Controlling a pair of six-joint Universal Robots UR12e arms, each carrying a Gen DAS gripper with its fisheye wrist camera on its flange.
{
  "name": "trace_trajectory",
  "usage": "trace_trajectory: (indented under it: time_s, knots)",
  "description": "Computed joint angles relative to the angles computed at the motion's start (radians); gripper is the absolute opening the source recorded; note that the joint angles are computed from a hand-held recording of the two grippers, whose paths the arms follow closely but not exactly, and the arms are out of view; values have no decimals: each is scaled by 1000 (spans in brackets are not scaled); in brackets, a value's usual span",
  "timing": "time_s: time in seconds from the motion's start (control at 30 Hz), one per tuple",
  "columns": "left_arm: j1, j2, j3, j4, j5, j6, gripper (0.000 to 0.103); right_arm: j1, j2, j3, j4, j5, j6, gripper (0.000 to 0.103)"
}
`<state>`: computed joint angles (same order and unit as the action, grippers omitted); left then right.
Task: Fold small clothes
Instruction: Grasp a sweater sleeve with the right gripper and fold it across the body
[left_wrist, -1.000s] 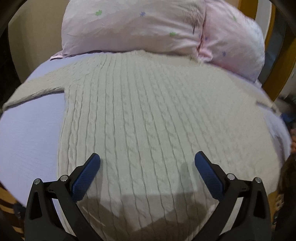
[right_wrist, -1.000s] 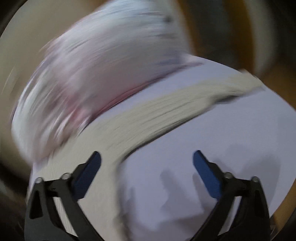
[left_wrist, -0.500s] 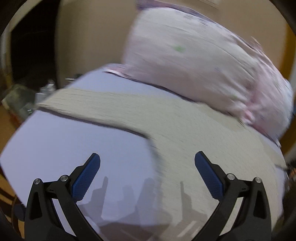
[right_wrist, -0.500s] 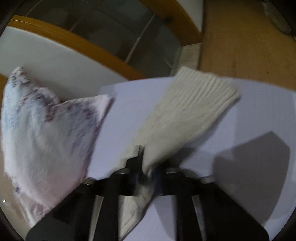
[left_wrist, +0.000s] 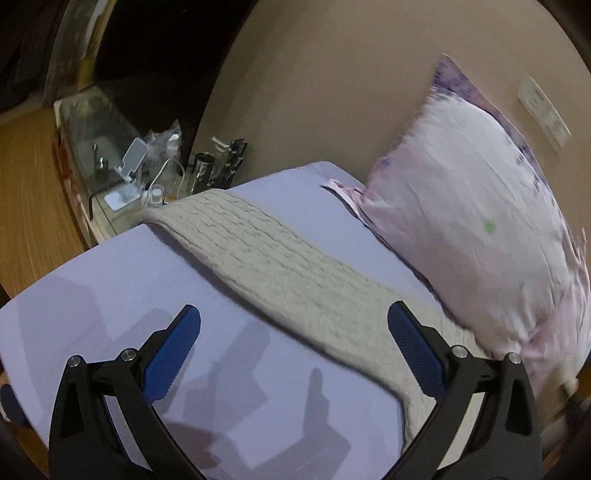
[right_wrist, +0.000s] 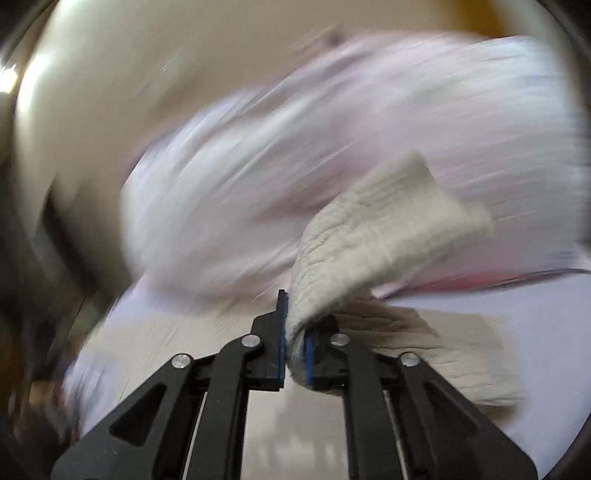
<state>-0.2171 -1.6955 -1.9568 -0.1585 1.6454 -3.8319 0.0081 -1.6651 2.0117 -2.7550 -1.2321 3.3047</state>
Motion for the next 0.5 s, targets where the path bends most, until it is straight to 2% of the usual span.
trace_trajectory:
  time_s: [0.03,0.07,0.13,0.2,0.27,0.4,0.47,0.5]
  knots:
    - [6,-3,3,-7,-8,-14,98,37,26,-23,87,31,-30,24]
    - [17,-9,9,-17,-31,-35,96,52,32,-33,132,37,-43,35]
    - [37,-15,12,-26,-69,-78,89,66,19,-16,118,40,-42,48]
    - [61,-23,13,-36,-110,-136,83,55,-17,18,53,12,-19,73]
    - [80,-32,11,-17,-122,-180,79,14,-68,51,27,11,4,80]
    - [102,-48,20,-5,-132,-218,68,-76,-129,95,30,35,32,85]
    - [109,-55,29,-27,-124,-238,47,-117,-159,115,44,50,32,85]
    - [113,-58,36,-51,-120,-242,24,-121,-155,121,35,50,37,85]
